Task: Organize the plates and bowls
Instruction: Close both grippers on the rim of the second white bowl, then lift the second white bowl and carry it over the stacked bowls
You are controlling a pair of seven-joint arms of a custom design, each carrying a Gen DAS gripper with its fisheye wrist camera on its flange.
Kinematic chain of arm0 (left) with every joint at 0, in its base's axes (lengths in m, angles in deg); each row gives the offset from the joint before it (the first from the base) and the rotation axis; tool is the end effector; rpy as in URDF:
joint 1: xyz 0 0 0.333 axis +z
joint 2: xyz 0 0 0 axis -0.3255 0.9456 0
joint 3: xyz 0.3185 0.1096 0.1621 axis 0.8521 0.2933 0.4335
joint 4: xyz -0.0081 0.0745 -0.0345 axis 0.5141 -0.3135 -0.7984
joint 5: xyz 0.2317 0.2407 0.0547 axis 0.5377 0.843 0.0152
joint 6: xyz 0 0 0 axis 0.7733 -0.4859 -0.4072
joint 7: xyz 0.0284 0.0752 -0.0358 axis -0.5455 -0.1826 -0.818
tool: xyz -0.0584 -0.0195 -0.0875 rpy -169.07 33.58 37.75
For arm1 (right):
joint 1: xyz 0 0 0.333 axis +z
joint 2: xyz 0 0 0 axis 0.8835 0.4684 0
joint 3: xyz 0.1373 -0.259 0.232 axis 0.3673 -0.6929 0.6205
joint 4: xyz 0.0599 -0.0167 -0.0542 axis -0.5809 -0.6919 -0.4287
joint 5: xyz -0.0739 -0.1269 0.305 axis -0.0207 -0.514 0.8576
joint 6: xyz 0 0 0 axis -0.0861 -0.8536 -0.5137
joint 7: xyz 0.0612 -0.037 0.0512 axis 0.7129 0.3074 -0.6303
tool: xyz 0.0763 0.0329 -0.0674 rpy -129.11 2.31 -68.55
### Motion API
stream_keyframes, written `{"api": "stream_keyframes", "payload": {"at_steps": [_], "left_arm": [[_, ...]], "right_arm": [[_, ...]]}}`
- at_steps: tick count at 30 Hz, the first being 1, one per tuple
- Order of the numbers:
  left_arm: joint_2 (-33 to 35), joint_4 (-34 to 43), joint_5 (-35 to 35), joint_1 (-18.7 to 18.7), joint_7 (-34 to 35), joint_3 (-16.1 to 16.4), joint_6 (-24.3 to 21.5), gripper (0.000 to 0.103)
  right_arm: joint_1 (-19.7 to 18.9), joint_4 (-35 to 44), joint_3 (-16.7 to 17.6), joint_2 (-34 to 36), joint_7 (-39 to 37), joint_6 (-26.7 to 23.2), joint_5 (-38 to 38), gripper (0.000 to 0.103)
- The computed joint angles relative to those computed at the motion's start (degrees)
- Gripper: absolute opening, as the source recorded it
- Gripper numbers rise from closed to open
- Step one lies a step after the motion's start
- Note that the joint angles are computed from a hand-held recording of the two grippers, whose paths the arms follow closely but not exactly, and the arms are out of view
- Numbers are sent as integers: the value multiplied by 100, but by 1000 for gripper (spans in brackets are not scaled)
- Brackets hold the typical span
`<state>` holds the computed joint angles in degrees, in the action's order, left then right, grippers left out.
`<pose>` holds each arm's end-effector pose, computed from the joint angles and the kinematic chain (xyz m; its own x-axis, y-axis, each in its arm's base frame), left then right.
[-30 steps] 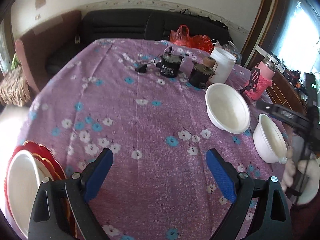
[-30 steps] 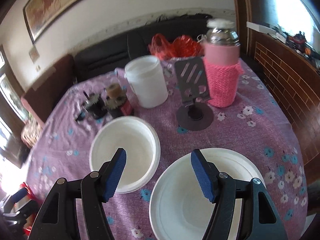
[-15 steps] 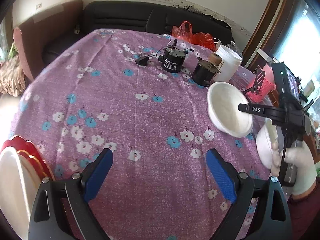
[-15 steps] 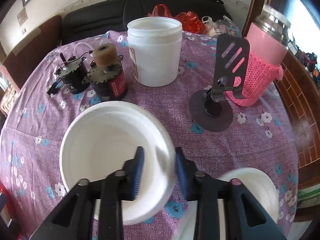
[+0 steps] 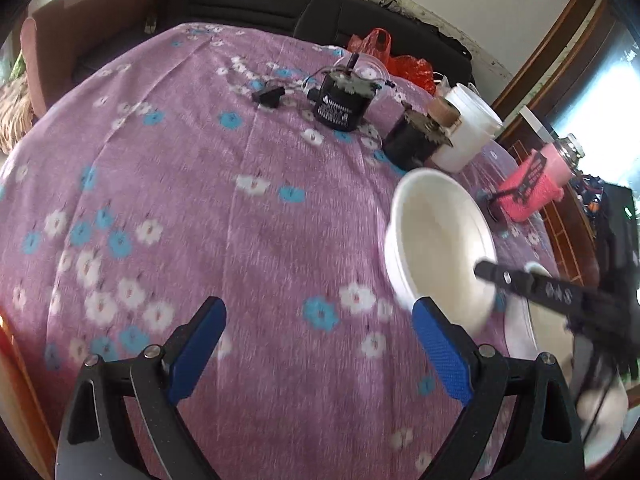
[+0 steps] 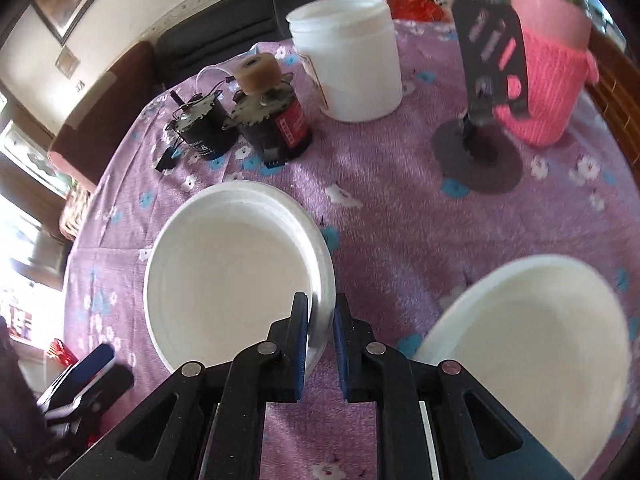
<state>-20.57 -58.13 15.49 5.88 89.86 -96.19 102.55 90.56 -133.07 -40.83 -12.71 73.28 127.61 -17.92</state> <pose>0.6898 -0.0092 0.3038 -0.2892 -0.9047 0.3128 -0.8674 0.1095 -0.4854 0.6414 0.2460 0.3072 -0.3164 -0.8950 -0.3143 -0.8285 0.4221 -0.3679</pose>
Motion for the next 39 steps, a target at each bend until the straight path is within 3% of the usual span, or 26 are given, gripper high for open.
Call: {"api": "stream_keyframes", "payload": {"at_steps": [4,8,18,21,24,26,30,39], "left_arm": [[231,445,107,-302,-128,131,-125,94],[379,763,228,-629,-236,328,-230,94],[530,1130,475,-1064,-497,676,-383,93],[566,1192,560,-1102,-453,670,-460,77],[686,1425,480,-1025,-292,497,-958,48],[684,1482,400,-1078,-190,528,-1171,22],[467,1089,358,-1168,21,630,-747,16],[-5,191,67,-544,469,88,-97,16]], "right_arm": [[6,-28,15,34,30,145,76,13],[199,-50,-195,26,124,132,16,13],[344,25,-390,112,239,160,-50,14],[424,25,-483,129,336,169,-75,14],[476,50,-549,148,411,148,-112,14],[528,79,-617,164,463,125,-157,14],[787,146,-940,195,641,-19,-356,14],[1232,-299,-1315,-57,895,445,-465,14]]}}
